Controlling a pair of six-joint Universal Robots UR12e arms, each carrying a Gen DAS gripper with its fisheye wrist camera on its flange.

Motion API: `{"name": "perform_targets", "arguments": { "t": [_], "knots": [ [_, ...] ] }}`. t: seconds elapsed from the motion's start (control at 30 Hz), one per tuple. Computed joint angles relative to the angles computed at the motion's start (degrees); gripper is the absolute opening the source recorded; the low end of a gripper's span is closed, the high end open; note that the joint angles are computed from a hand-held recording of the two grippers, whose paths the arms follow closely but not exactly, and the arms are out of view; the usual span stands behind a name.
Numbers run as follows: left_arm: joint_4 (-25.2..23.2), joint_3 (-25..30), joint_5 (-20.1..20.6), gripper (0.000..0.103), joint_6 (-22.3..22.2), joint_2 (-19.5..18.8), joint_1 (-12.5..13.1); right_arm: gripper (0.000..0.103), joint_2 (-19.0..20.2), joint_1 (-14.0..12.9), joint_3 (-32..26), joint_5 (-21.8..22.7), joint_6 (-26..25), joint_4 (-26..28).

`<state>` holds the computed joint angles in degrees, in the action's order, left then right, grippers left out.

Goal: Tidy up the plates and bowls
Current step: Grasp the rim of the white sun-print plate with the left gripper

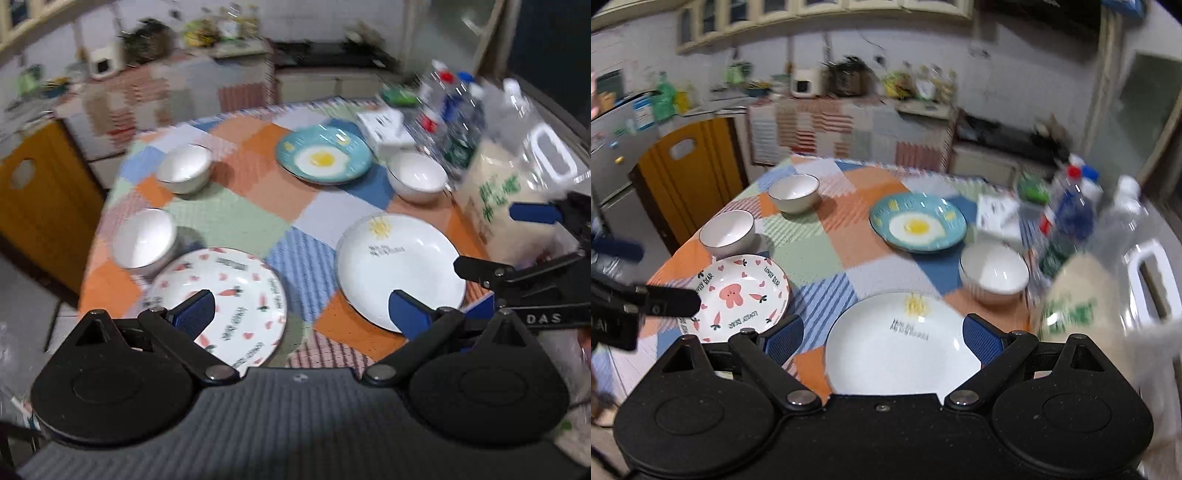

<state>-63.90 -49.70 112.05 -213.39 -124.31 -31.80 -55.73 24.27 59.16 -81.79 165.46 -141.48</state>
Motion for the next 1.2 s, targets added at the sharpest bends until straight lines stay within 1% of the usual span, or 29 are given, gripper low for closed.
{"name": "perform_targets", "arguments": {
  "t": [0.07, 0.1, 0.13, 0.17, 0.2, 0.23, 0.3, 0.37, 0.4, 0.43, 0.47, 0.5, 0.57, 0.6, 0.63, 0.67, 0.7, 0.73, 0.77, 0.8, 0.83, 0.9, 0.97, 1.0, 1.03, 1.07, 1.1, 1.13, 1.2],
  "knots": [
    [0.1, 1.0, -2.9, 0.099, 1.9, -1.3, 1.0, 0.095, 1.4, -0.7, -1.4, 0.5, -0.6, 2.4],
    [-0.2, 2.0, -4.1, 0.099, 3.4, -2.3, 1.5, 0.095, 2.3, -1.3, -2.5, 1.1, 0.4, 4.9],
    [-0.3, 2.8, -5.1, 0.096, 4.6, -3.1, 1.9, 0.091, 3.1, -1.7, -3.2, 1.8, 1.4, 6.4],
    [-0.1, 3.5, -5.8, 0.091, 5.6, -4.0, 2.2, 0.087, 4.0, -2.2, -3.8, 1.9, 3.1, 7.6],
    [-0.3, 4.6, -6.1, 0.090, 6.5, -5.0, 2.4, 0.077, 4.8, -2.6, -4.3, 1.5, 4.8, 9.0],
    [-0.8, 5.9, -7.1, 0.089, 7.6, -6.3, 2.8, 0.070, 5.7, -2.9, -5.3, 1.1, 6.2, 10.9],
    [-0.5, 7.8, -9.2, 0.087, 9.4, -8.3, 3.4, 0.070, 7.4, -3.6, -6.9, 1.7, 8.6, 13.8],
    [-1.3, 9.7, -12.0, 0.084, 9.8, -10.1, 4.1, 0.070, 8.6, -4.3, -8.0, 2.0, 11.6, 15.5],
    [-1.3, 10.2, -13.2, 0.084, 9.7, -10.9, 4.5, 0.070, 9.1, -4.4, -8.4, 2.1, 13.0, 16.3],
    [-0.8, 10.4, -14.2, 0.084, 10.3, -11.4, 4.7, 0.069, 9.4, -4.7, -8.7, 2.8, 14.1, 16.8],
    [-0.4, 10.5, -14.4, 0.084, 10.6, -11.9, 4.9, 0.068, 9.6, -4.9, -8.7, 3.7, 15.0, 17.0],
    [-0.4, 10.9, -14.6, 0.084, 10.9, -12.5, 5.0, 0.065, 9.8, -5.1, -8.9, 4.5, 15.9, 17.6],
    [-0.8, 11.5, -15.1, 0.084, 11.3, -13.3, 5.2, 0.054, 10.3, -5.4, -9.8, 6.7, 16.7, 19.9],
    [-0.8, 11.4, -16.4, 0.083, 10.9, -13.5, 5.4, 0.046, 10.5, -5.6, -10.0, 7.5, 17.6, 20.7],
    [-0.8, 11.5, -18.0, 0.080, 11.0, -13.7, 5.7, 0.045, 10.3, -5.7, -9.1, 7.9, 18.7, 19.2],
    [-0.7, 11.4, -19.2, 0.073, 11.2, -13.7, 5.9, 0.044, 10.3, -5.9, -8.9, 8.4, 19.7, 18.7],
    [-0.5, 11.3, -19.4, 0.069, 11.5, -13.8, 6.0, 0.042, 10.4, -6.0, -9.1, 9.2, 20.0, 18.8],
    [-0.2, 11.2, -17.9, 0.063, 11.8, -13.9, 5.8, 0.031, 10.5, -6.2, -9.1, 10.3, 20.2, 18.9],
    [-0.1, 11.3, -16.6, 0.061, 12.4, -14.1, 5.6, 0.023, 10.6, -6.5, -9.0, 11.8, 20.8, 18.9],
    [-0.5, 11.6, -16.1, 0.059, 13.0, -14.4, 5.6, 0.022, 10.7, -6.7, -8.7, 12.4, 22.0, 17.9],
    [-0.9, 11.7, -16.7, 0.051, 13.1, -14.6, 5.7, 0.021, 10.5, -6.8, -8.1, 12.9, 22.7, 17.0],
    [-1.6, 11.6, -19.1, 0.045, 12.4, -14.7, 6.2, 0.019, 10.3, -7.0, -7.3, 13.7, 23.2, 15.6],
    [-2.0, 11.3, -21.7, 0.028, 11.8, -14.7, 6.6, 0.018, 10.1, -7.2, -6.3, 14.7, 23.8, 13.9],
    [-0.9, 10.4, -22.8, 0.025, 11.2, -14.3, 6.8, 0.018, 10.0, -7.3, -6.0, 15.1, 23.8, 13.2],
    [1.5, 8.8, -23.2, 0.022, 10.1, -13.7, 6.8, 0.017, 10.0, -7.4, -5.9, 15.4, 23.9, 12.9],
    [3.6, 7.5, -23.3, 0.022, 9.6, -13.2, 6.7, 0.017, 10.0, -7.4, -5.7, 15.7, 23.8, 12.5],
    [3.9, 7.5, -22.8, 0.021, 9.7, -13.3, 6.6, 0.017, 9.9, -7.5, -5.5, 15.9, 23.4, 12.3],
    [2.9, 8.2, -22.1, 0.018, 10.1, -13.6, 6.4, 0.018, 9.9, -7.5, -5.4, 16.0, 23.0, 12.1],
    [3.4, 8.1, -21.2, 0.019, 9.4, -13.7, 6.1, 0.018, 9.5, -7.7, -4.7, 16.3, 22.2, 11.7]
  ]
}}
